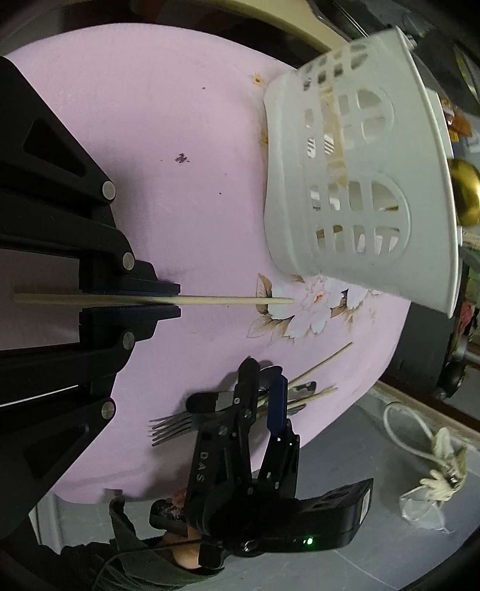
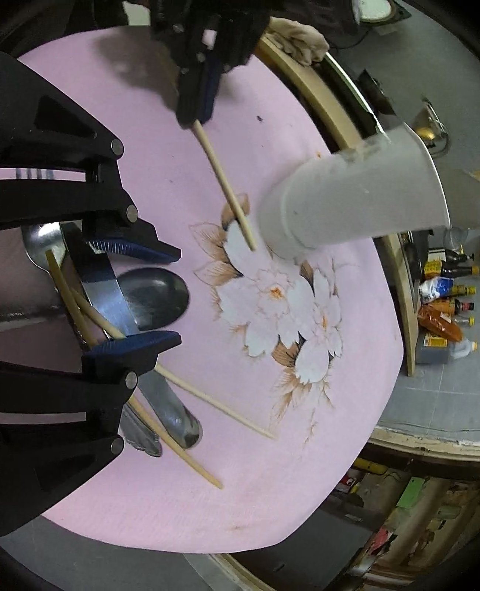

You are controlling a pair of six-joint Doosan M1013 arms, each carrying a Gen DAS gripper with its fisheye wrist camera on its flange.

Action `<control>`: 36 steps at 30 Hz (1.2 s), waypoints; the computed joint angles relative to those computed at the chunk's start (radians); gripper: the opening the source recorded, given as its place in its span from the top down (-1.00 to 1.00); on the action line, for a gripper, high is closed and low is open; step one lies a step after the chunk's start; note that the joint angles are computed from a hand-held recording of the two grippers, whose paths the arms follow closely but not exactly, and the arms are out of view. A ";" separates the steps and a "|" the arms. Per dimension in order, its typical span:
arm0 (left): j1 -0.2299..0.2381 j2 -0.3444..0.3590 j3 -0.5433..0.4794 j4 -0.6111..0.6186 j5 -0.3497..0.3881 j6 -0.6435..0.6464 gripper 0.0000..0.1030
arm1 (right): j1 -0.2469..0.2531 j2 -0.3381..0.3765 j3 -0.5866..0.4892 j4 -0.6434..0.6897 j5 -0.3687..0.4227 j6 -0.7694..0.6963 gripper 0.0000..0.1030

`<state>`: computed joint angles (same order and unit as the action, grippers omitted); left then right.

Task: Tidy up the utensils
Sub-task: 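Grasp the silver spoon with the right tool and lift it, then carry the chopstick and spoon into the white caddy and open both tools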

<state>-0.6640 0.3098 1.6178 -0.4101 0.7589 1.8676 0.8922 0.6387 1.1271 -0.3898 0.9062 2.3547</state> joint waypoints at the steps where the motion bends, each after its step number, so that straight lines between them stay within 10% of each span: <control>1: -0.004 0.006 -0.009 0.013 0.006 -0.003 0.94 | 0.001 0.000 0.000 0.002 0.001 -0.003 0.21; 11: -0.029 0.081 -0.124 0.135 0.115 0.076 0.81 | 0.016 0.009 -0.007 -0.047 0.020 0.024 0.38; 16: -0.013 0.064 -0.090 0.057 0.048 0.102 0.96 | 0.043 -0.001 0.015 -0.165 0.004 0.142 0.39; 28: 0.019 -0.105 0.157 -0.579 -0.382 0.631 0.96 | 0.121 -0.038 0.064 -0.672 -0.044 0.606 0.39; 36: 0.043 -0.158 0.215 -1.343 -0.453 1.299 0.96 | 0.141 -0.023 0.018 -0.933 -0.036 0.761 0.39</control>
<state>-0.6206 0.1516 1.8329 -1.7533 0.3057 3.1666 1.0334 0.6155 1.1450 -1.3228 0.8701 3.1157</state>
